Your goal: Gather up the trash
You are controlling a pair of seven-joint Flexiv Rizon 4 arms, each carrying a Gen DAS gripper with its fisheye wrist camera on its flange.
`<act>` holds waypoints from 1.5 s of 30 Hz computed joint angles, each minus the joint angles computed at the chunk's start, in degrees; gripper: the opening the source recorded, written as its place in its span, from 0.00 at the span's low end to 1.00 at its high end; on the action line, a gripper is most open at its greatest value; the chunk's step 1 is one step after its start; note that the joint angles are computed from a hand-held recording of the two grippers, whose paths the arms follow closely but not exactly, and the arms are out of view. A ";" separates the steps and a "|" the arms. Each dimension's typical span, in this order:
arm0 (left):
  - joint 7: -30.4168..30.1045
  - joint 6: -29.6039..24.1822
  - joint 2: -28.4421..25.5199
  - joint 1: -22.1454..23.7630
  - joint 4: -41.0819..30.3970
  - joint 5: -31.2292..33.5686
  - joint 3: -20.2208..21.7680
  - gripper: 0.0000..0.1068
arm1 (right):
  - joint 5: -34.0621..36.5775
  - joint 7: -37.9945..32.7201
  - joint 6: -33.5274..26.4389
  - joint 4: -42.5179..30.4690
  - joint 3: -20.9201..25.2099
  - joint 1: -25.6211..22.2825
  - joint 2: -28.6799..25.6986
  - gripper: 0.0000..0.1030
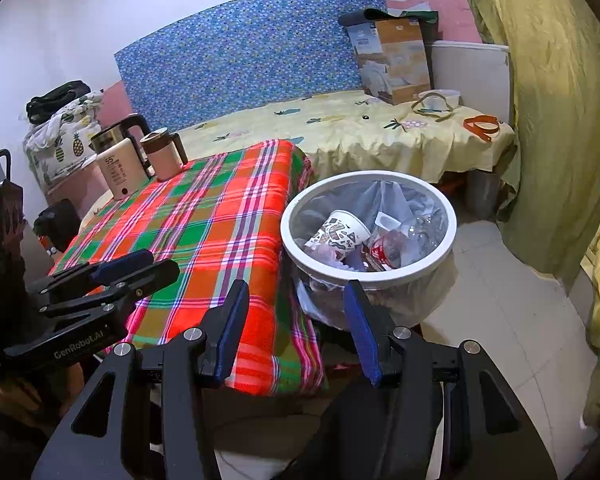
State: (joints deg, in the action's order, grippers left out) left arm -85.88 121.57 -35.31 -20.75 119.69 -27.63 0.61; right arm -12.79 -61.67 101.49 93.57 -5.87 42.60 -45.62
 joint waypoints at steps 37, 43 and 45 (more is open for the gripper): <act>1.81 0.74 -0.27 -2.33 0.23 -4.14 1.04 0.43 | 0.49 -0.15 -0.07 0.00 -0.51 1.14 0.04 0.50; 2.62 0.93 -0.43 -2.94 0.15 -5.17 1.22 0.43 | 0.19 0.02 -0.39 -0.24 -0.31 1.03 -0.02 0.50; 2.65 0.94 -0.40 -2.85 0.19 -5.24 1.05 0.43 | -0.10 -0.06 -0.49 -0.37 0.13 0.61 -0.11 0.50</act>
